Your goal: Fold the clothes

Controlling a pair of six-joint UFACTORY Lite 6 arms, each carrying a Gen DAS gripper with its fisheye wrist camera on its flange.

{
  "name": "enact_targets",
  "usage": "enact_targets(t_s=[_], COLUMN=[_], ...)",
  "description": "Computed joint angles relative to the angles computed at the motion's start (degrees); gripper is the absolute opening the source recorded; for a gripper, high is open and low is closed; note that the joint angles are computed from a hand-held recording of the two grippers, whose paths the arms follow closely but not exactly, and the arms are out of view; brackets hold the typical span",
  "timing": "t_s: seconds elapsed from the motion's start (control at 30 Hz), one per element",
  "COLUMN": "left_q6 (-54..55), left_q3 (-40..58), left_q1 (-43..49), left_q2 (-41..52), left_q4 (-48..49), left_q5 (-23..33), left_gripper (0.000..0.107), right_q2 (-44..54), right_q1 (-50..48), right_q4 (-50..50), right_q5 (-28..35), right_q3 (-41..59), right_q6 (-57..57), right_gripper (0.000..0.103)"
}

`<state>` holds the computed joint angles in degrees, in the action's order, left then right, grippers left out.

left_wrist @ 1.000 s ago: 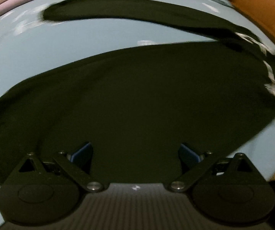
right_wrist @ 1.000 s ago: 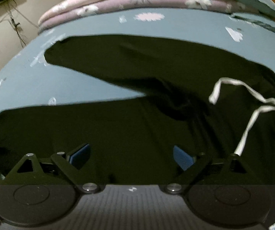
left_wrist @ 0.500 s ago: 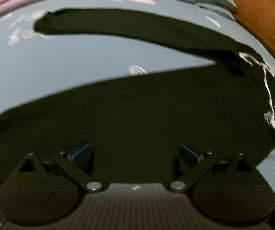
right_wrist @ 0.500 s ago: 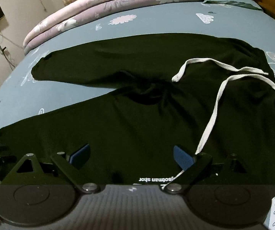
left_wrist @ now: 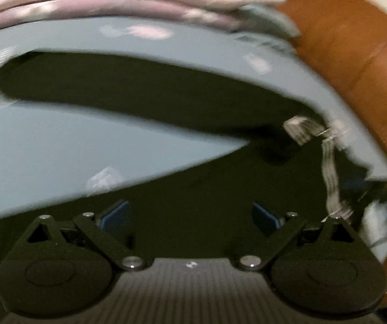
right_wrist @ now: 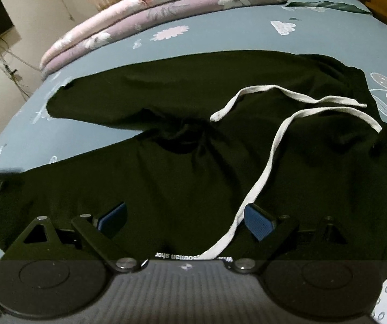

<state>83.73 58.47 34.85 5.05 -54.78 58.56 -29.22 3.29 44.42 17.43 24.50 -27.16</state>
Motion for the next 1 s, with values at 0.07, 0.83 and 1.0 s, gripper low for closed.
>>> enact_targets(t_s=[0.07, 0.83, 1.0], left_q6=[-2.44, -19.66, -23.31], left_q3=[4.61, 36.49, 41.34], left_q1=[-7.27, -35.20, -34.62], left_q2=[4.92, 37.32, 40.31], left_q4=[-3.14, -8.52, -7.48], left_q5=[0.86, -2.02, 2.06], left_gripper=[0.080, 0.061, 0.068], right_q2=[-0.90, 8.32, 28.52], right_q1=[-3.44, -20.41, -14.54], right_q4=[6.82, 39.67, 52.49], right_q5=[1.84, 19.49, 23.05], right_q3=[-0.91, 0.92, 12.71], right_q6=[-9.43, -60.52, -75.28], right_gripper=[0.096, 0.096, 0.096])
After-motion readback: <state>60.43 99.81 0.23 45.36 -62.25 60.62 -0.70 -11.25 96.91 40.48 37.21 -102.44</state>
